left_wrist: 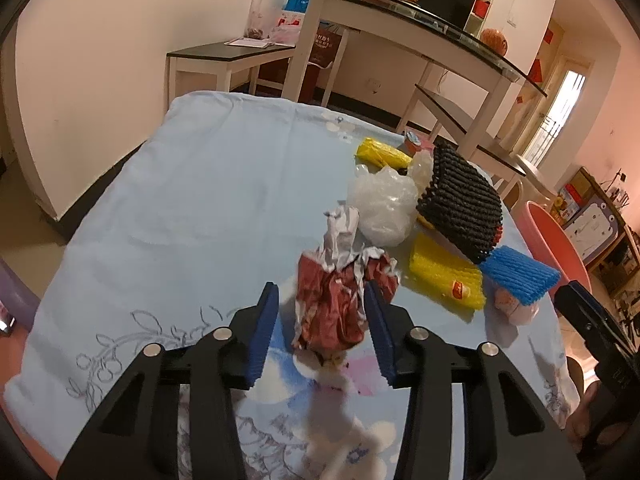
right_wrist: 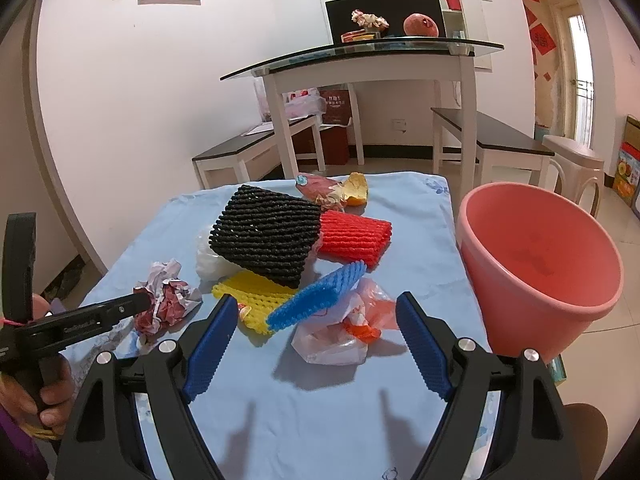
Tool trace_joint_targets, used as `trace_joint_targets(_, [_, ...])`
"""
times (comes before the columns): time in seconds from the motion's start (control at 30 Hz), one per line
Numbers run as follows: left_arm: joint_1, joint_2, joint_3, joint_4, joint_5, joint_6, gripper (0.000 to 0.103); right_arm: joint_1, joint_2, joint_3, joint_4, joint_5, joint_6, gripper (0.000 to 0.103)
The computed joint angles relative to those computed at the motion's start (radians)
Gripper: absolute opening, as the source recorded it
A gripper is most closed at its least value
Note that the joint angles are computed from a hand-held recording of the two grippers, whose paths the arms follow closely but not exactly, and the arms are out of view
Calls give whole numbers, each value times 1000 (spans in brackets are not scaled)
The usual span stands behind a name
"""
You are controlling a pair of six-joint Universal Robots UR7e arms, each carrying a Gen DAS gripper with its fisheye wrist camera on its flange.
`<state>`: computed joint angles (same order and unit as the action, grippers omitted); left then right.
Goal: Collect trash
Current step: 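Close the left tool on the red foil wrapper while the right tool grips the blue foam net, then carry both held items over the pink bucket and open both tools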
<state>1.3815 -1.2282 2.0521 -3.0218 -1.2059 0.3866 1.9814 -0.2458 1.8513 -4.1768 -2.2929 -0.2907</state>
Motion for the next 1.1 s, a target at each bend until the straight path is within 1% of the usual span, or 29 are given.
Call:
trace_joint_targets(0.07, [-2,7,-6,3,9,-1,35,-2,-5,7,0,6,9,80])
trace_joint_targets(0.1, [-1,11,-9,11,13,-7,34,-4,-7,9,3,11,13,80])
trace_joint_targets(0.17, [-2,16,-12,21,20,-12,24,-7,-10,12,6,14,16,79])
trace_joint_targets(0.2, [-3,17,-12,23,26,-11,22,-9,-12,13,12,17,17,76])
trace_joint_targets(0.33, [-6,18,-5,4,33,1,17,-18,-24,17,44,29,33,67])
trace_joint_targets(0.47, [-6,10,6,-14,28,21,16,-28,-31,19,62,36,57,56])
trace_joint_targets(0.5, [-6,6,9,-13,26,21,16,-31,-35,20,69,43,68,49])
trace_joint_targets(0.53, [-6,4,11,-12,25,22,16,-35,-39,24,75,48,75,45])
trace_joint_targets(0.6, [-6,0,12,-14,24,22,16,-40,-47,27,94,56,92,32])
trace_joint_targets(0.63, [-7,-2,13,-14,24,20,16,-41,-48,27,100,56,96,28])
trace_joint_targets(0.67, [-6,-4,12,-12,22,17,16,-43,-50,29,107,61,98,18])
trace_joint_targets(0.7, [-6,-6,13,-12,23,13,16,-44,-50,30,111,64,101,12])
trace_joint_targets(0.8, [-6,-13,16,-15,26,3,16,-44,-48,34,91,71,91,7])
trace_joint_targets(0.93, [-10,-27,24,-21,22,-7,16,-38,-54,49,62,93,89,6])
trace_joint_targets(1.1, [-26,-59,40,-27,-1,-13,16,-24,-71,70,20,120,75,6])
